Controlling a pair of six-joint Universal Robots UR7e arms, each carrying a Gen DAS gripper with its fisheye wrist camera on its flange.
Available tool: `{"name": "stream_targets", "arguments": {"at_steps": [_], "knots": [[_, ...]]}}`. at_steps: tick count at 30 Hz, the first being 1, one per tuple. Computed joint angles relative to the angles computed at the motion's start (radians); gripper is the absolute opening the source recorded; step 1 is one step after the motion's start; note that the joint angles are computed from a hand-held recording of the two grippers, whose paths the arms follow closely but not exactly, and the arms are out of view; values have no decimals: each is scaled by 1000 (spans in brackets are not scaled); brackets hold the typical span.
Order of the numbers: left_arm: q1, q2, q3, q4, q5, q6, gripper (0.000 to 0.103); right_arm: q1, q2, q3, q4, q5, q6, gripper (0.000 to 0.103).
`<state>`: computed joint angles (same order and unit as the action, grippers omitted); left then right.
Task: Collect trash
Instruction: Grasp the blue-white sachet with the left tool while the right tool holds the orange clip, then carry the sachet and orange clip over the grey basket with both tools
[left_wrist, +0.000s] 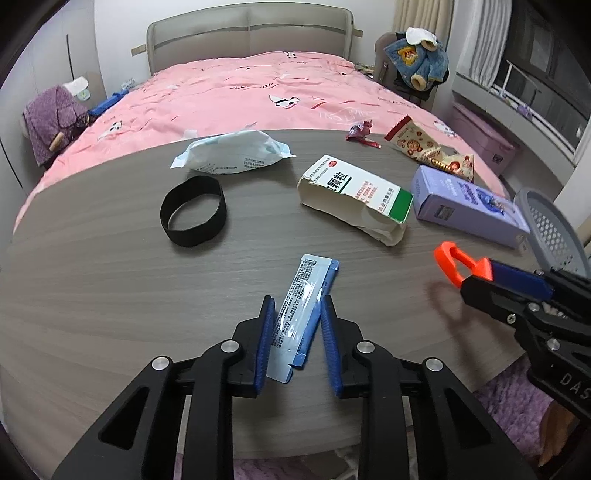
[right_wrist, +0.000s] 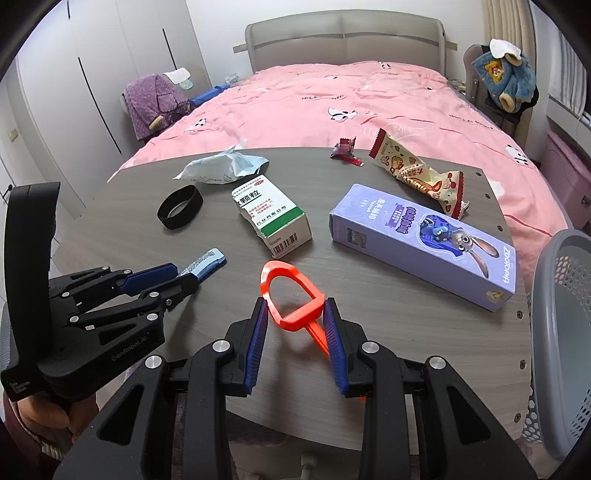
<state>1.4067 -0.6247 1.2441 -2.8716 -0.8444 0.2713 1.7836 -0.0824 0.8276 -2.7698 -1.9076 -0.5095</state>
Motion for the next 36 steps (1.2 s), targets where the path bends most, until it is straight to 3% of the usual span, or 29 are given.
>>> {"name": "stream_targets", "arguments": {"at_steps": [11,14,20,29,36], "knots": [[-30,-30,53,-72,-1,-17,24,-5,-46,65,-45,21,7,31],[-49,-23,62,-103,19,-18,24,-11,-77,107,-76,21,15,31],[-91,10,48,-103,-6,-15,24,-36,-155,200,-147,6,42,31],[-161,114,-68,-20,-76,20,24,-100,-285,334,-275,-43,87,31],[-211,237,-223,101,-128,30,24,-159,-349,359,-310,-100,118,31]]}}
